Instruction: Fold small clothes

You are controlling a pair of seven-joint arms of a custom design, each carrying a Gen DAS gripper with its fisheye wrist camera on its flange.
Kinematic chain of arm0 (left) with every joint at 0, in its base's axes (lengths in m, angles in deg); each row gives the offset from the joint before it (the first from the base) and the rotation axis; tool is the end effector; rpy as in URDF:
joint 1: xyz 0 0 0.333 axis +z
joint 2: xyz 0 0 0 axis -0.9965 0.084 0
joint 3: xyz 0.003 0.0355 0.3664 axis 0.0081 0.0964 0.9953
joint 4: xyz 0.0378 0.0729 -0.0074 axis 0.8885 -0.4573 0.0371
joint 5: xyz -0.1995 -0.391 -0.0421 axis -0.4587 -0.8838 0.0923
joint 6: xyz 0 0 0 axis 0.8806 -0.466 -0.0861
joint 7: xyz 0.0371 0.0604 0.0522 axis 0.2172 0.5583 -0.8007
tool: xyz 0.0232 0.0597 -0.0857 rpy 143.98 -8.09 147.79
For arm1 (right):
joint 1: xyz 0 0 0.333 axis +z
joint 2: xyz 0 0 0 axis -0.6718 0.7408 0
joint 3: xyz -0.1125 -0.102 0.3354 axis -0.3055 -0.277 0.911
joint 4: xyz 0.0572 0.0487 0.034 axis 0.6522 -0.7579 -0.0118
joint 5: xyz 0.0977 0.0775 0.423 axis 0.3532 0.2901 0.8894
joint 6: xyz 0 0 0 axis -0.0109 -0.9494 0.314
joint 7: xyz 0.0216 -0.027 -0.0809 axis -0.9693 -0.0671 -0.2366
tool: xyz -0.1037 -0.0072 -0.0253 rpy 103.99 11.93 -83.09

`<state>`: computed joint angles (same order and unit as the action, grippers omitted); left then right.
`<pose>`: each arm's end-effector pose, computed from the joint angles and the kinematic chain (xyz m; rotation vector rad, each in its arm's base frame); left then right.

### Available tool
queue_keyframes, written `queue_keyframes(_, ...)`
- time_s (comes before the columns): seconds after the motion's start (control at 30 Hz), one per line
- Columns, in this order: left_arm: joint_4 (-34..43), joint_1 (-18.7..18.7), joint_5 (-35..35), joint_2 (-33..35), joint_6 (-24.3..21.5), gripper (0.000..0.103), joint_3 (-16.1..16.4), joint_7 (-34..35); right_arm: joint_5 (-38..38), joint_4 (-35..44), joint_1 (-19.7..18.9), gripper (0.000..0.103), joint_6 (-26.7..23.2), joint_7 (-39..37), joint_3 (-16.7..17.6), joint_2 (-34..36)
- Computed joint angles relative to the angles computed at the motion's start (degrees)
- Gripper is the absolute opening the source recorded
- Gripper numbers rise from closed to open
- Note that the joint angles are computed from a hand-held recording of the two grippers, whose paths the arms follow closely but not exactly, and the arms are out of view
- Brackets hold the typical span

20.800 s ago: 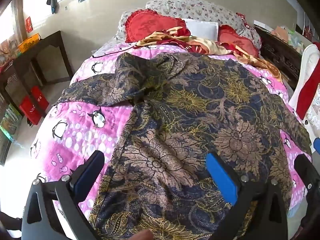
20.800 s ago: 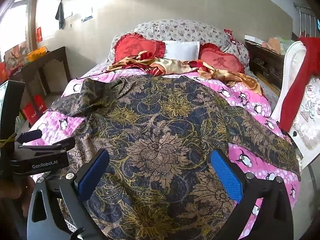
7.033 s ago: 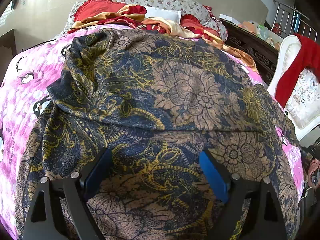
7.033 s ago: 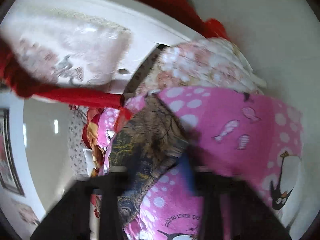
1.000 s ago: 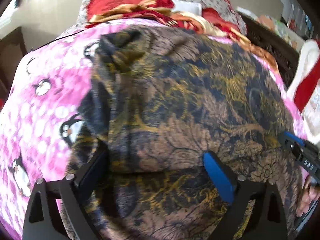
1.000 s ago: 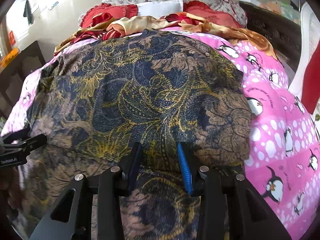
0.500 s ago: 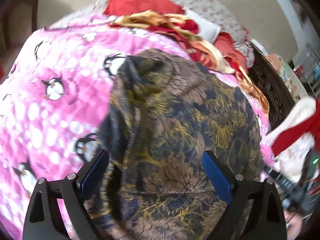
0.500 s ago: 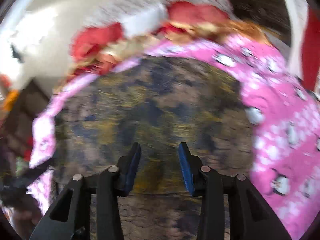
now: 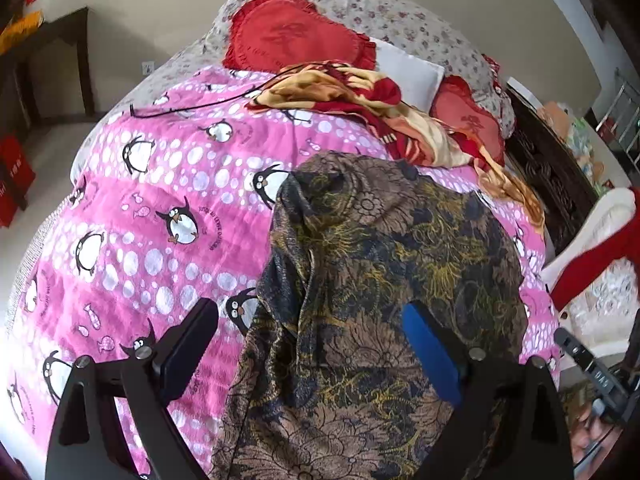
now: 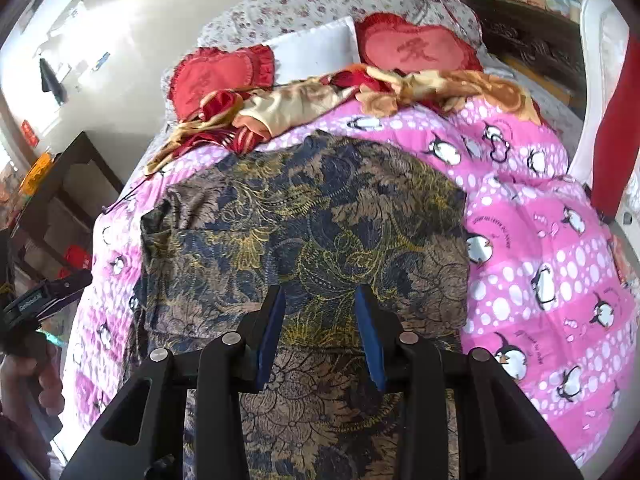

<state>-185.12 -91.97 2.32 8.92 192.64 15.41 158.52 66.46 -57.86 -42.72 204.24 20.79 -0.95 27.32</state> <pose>0.7212 -0.1672 0.5634 -2.0851 1.8754 -0.8309 0.6660 -0.0431 0.5736 -1.6409 1.8762 -0.4141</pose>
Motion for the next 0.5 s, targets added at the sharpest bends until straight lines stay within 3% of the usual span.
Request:
queue_keyframes(0.23,-3.9,-1.0,2.0,-2.8,0.5,0.096,-0.6,1.3,1.3,-2.4,0.5,0.021,0.5,-5.2,-0.2,-1.6)
queue_keyframes(0.37,-10.0,-0.4,-2.0,-6.4,5.5,0.096,-2.4,9.7,-3.2,-3.8,1.0,0.021,0.2,-3.6,-0.2,-1.1)
queue_keyframes(0.5,-14.7,-1.8,1.4,-8.8,8.6,0.096,-2.2,10.1,-4.6,-5.5,1.4,0.021,1.1,-2.1,0.1,-1.1)
